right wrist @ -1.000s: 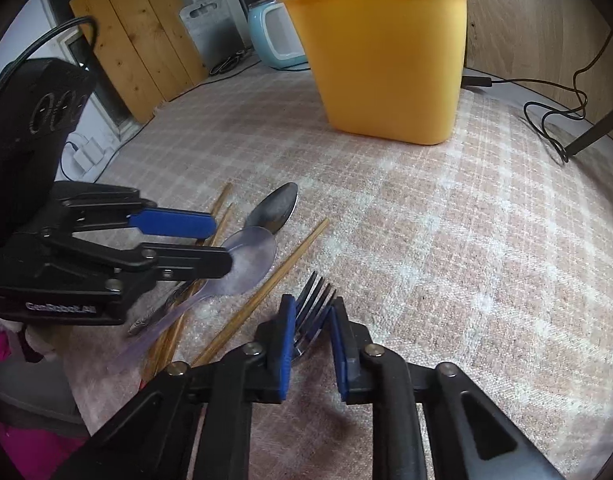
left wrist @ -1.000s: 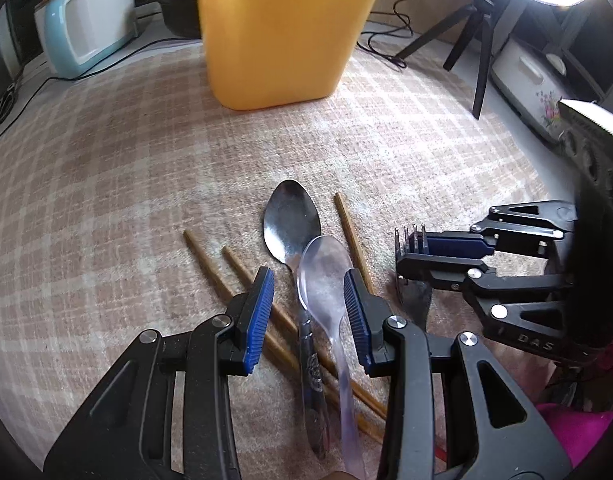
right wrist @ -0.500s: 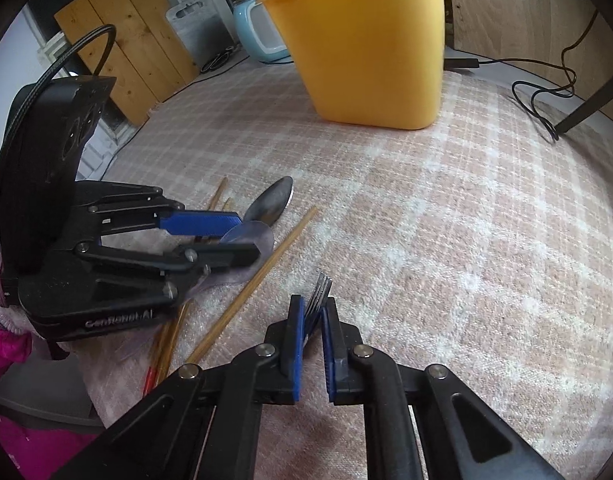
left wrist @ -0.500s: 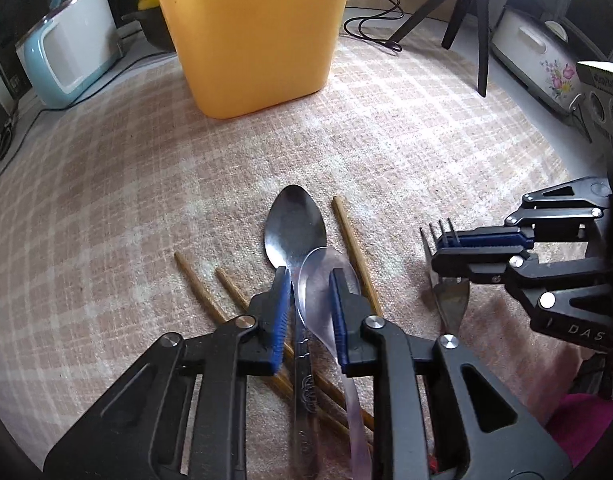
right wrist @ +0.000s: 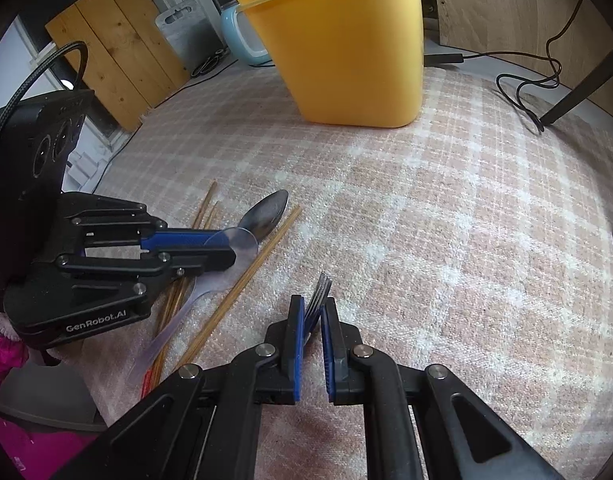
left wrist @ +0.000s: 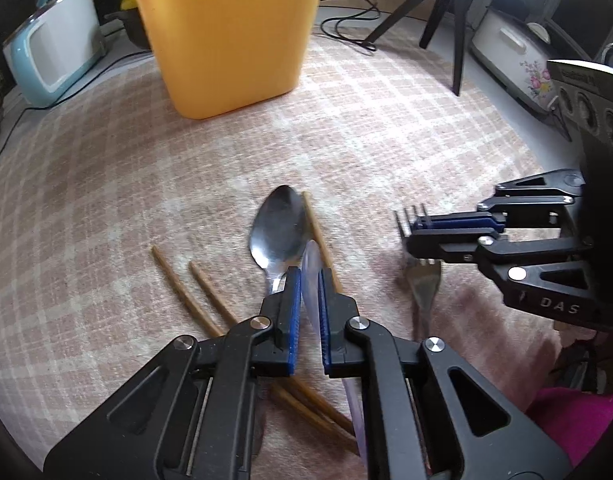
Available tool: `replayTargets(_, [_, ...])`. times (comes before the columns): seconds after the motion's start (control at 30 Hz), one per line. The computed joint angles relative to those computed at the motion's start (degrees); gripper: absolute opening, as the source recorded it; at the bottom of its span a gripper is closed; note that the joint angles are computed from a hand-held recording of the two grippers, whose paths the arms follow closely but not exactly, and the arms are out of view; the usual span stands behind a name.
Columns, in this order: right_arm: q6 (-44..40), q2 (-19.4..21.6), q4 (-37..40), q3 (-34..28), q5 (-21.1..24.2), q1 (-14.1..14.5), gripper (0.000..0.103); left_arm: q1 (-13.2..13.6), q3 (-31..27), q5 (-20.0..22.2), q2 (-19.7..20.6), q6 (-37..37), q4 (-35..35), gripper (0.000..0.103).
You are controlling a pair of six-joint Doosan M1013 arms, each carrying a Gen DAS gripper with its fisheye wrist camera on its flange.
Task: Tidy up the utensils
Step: 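Grasp the clear plastic spoon with the left tool while the right tool grasps the fork, then lift the plastic spoon with the left tool while the right tool lifts the fork toward the bucket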
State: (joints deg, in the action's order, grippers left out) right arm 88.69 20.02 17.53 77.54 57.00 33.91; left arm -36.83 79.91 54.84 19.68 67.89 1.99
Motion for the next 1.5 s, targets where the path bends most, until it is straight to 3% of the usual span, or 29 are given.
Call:
replayTargets(0.17, [0.46, -0.22, -0.07, 0.06, -0.25, -0.21, 0.005, -0.33, -0.14, 0.05, 0.0, -0.98, 1.53, 0.001])
replayTargets(0.37, [1.22, -1.3, -0.61, 0.4, -1.49, -0.37, 0.004, 0.83, 1.11, -2.97, -1.67, -4.76, 0.71, 0.001])
replayTargets(0.7, [2.06, -3.76, -2.73, 0.18, -4.97, -0.28, 0.0, 1.57, 2.94, -9.12, -5.73, -12.72, 5.13, 0.001])
replayTargets(1.13, [7.06, -5.97, -11.1, -1.36, -10.26, 1.15, 0.0, 2.75, 2.82, -16.01, -7.5, -24.89, 16.55, 0.001])
replayTargets(1.5, [12.13, -6.85, -15.9, -2.99, -12.91, 1.36, 0.0, 4.57, -2.23, -19.83, -4.96, -31.45, 27.16, 0.001])
